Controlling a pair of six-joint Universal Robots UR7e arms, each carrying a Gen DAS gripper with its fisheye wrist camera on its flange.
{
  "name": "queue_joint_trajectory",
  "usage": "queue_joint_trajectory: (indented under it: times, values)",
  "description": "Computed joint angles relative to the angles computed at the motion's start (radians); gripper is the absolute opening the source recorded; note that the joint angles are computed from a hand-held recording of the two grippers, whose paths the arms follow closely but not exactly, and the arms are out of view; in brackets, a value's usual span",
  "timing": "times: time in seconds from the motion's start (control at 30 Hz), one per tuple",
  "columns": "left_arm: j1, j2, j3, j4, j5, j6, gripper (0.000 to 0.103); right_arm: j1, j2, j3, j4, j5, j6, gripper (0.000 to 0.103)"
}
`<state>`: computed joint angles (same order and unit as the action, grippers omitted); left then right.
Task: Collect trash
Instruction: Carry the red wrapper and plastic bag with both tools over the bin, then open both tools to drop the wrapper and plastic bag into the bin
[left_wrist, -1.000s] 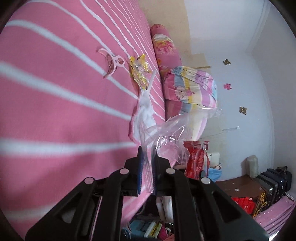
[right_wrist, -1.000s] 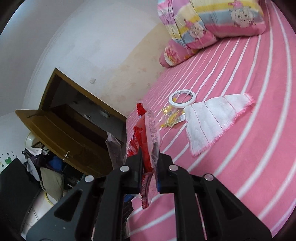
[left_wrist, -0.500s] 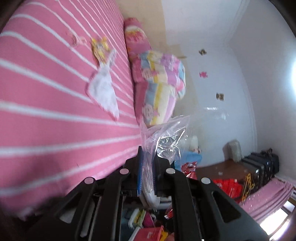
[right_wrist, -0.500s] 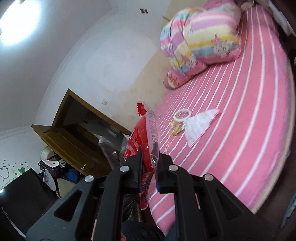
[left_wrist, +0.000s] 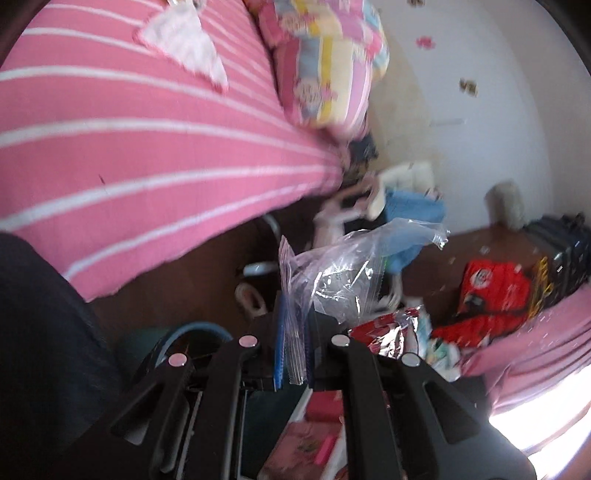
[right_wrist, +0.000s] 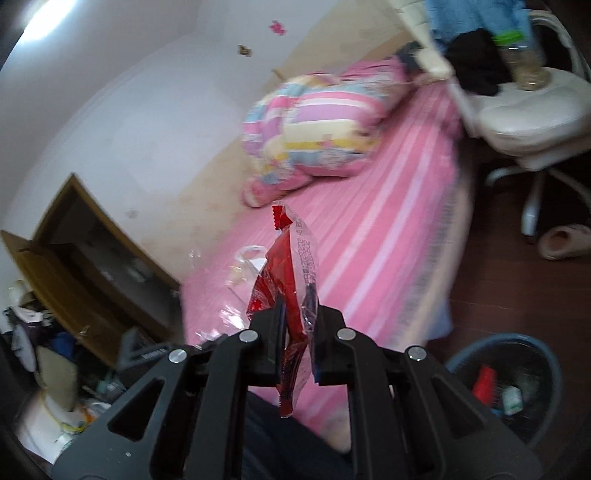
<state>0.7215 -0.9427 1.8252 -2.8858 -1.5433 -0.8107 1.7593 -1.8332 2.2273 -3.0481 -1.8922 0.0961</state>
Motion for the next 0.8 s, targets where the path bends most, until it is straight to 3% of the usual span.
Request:
queue_joint_trajectory:
  times: [0.27, 0.37, 0.43, 0.63, 0.8]
  values:
    - [-0.046, 0.149, -0.125, 0.212, 0.028, 0.100, 0.008, -0.113, -0.156, 0.105, 0.085, -0.137, -0.007, 0.011]
    - [-0.075, 0.211, -0.191, 0.369, 0.087, 0.132, 0.008, -0.142, -0.168, 0.131, 0.094, -0.201, -0.022, 0.011]
    - [-0.082, 0.254, -0.231, 0.450, 0.077, 0.117, 0.008, -0.170, -0.176, 0.151, 0.110, -0.235, -0.024, 0.011]
    - [-0.108, 0.354, -0.310, 0.575, 0.117, 0.194, 0.008, -0.240, -0.165, 0.199, 0.127, -0.310, -0.058, 0.011]
    - [-0.106, 0.424, -0.357, 0.664, 0.133, 0.267, 0.008, -0.290, -0.144, 0.216, 0.145, -0.325, -0.057, 0.011]
